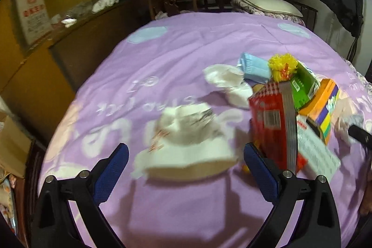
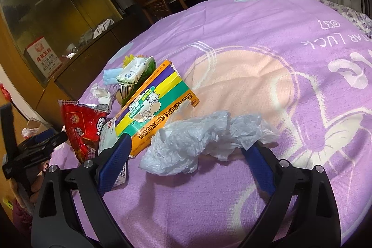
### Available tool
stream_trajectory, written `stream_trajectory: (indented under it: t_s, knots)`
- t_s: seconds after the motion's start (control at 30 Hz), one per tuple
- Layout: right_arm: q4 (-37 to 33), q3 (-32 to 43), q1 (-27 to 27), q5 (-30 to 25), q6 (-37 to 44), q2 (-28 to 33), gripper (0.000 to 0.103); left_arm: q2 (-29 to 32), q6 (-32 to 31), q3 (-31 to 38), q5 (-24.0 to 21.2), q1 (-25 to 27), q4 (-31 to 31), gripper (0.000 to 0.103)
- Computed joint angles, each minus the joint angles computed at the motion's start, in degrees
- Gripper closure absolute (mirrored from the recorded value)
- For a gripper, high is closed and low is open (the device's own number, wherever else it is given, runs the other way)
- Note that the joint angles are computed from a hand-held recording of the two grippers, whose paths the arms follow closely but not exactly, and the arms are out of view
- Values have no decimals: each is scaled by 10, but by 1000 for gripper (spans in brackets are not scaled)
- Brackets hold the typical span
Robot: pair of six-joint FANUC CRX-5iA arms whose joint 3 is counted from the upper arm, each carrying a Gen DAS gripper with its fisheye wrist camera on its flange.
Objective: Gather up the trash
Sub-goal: 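Grasp the white paper cup with the left gripper while the right grasps the crumpled plastic bag, then carry the paper cup and plastic bag with both grippers over the wastebasket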
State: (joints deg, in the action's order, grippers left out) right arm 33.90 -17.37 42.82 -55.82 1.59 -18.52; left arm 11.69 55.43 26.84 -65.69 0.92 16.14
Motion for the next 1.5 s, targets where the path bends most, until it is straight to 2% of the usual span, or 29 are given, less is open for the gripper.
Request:
stream_trajectory:
  t_s: [0.1, 0.2, 0.23, 0.27, 0.43, 0.6, 0.63, 0.67, 0.7, 0.73, 0.83, 0.87, 0.93, 1.27, 1.5]
  knots:
    - [0, -1, 0, 2, -1, -1, 12, 42, 44, 52, -17, -22, -51, 6]
    - [0, -1, 0, 3, -2, 0, 12, 76, 61, 89, -52, -17, -56, 7]
    - [0, -1, 0, 4, -3, 0, 12, 81, 56, 90, -60, -9, -42, 17]
    - [0, -1, 0, 5, -3, 0, 12, 81, 51, 86, -62, -3, -30, 17]
    - [4, -1, 1, 1, -5, 0, 12, 25, 8, 3, 15, 19, 21, 20]
    - [13, 11, 10, -24, 7, 12, 15, -17, -22, -32, 34, 41, 66, 20]
    - [14, 18, 14, -35, 15, 18, 17, -22, -24, -35, 34, 45, 72, 20]
    - [13, 24, 16, -42, 23, 24, 24, -28, -26, -39, 34, 48, 77, 20]
    - [12, 30, 18, -51, 33, 30, 35, -34, -29, -43, 35, 53, 83, 20]
    - [10, 38, 22, -60, 45, 37, 41, -39, -31, -48, 35, 55, 87, 20]
    - [23, 41, 32, -67, 59, 42, 76, -51, -37, -57, 33, 67, 98, 20]
    - [34, 40, 37, -72, 54, 43, 78, -54, -35, -57, 31, 69, 98, 20]
    - [57, 36, 48, -80, 40, 39, 79, -58, -38, -55, 21, 77, 104, 20]
    - [98, 73, 86, -43, 34, 27, 79, -111, -84, -80, 7, 142, 162, 20]
    - [123, 106, 131, -34, 43, 34, 79, -171, -147, -131, -3, 226, 233, 20]
